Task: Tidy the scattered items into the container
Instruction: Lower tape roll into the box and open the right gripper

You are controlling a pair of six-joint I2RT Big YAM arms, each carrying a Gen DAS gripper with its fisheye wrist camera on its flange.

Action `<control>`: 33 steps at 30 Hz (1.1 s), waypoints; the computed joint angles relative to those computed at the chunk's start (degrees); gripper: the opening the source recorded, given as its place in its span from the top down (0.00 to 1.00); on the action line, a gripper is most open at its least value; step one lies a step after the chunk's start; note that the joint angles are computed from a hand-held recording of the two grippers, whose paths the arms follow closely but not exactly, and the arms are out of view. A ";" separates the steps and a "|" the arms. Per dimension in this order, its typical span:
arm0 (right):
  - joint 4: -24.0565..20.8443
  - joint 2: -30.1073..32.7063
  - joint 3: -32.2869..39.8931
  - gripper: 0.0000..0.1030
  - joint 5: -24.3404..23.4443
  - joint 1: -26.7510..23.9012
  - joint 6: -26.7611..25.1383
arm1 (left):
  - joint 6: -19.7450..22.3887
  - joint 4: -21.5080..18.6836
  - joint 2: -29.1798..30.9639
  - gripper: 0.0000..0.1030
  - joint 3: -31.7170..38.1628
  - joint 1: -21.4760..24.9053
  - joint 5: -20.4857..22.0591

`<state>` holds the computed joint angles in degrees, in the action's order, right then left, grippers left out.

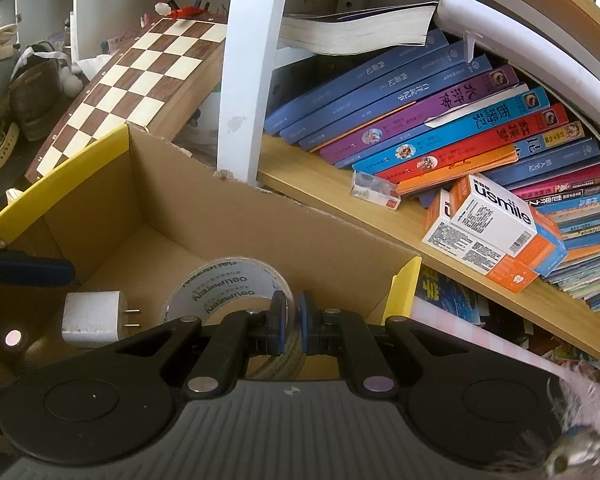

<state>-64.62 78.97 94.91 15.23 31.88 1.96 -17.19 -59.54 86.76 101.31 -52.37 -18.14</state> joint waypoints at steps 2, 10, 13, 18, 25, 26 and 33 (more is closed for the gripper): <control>0.00 0.18 0.20 0.93 0.12 -0.01 -0.23 | -0.52 0.02 -0.35 0.39 -0.42 -0.04 -0.01; 0.04 1.05 1.14 0.93 0.01 0.06 -0.63 | -1.01 1.09 -1.61 0.38 -1.99 -0.18 0.72; 0.02 1.20 1.26 0.93 -0.22 0.29 -0.66 | -0.68 1.27 -1.69 0.38 -1.98 -0.30 0.70; -0.19 1.38 1.45 0.93 -0.54 0.51 -0.37 | -0.67 1.32 -1.76 0.38 -1.87 -0.41 0.43; -0.34 1.34 1.66 0.88 -1.17 0.39 0.41 | -0.63 1.00 -2.03 0.38 -1.66 -0.73 -0.38; -0.37 1.27 1.66 0.86 -1.24 0.43 0.51 | -0.62 0.95 -2.09 0.38 -1.60 -0.79 -0.53; -0.45 0.24 1.84 0.79 -1.23 0.96 0.96 | -0.40 0.59 -2.43 0.38 -1.09 -1.27 -1.82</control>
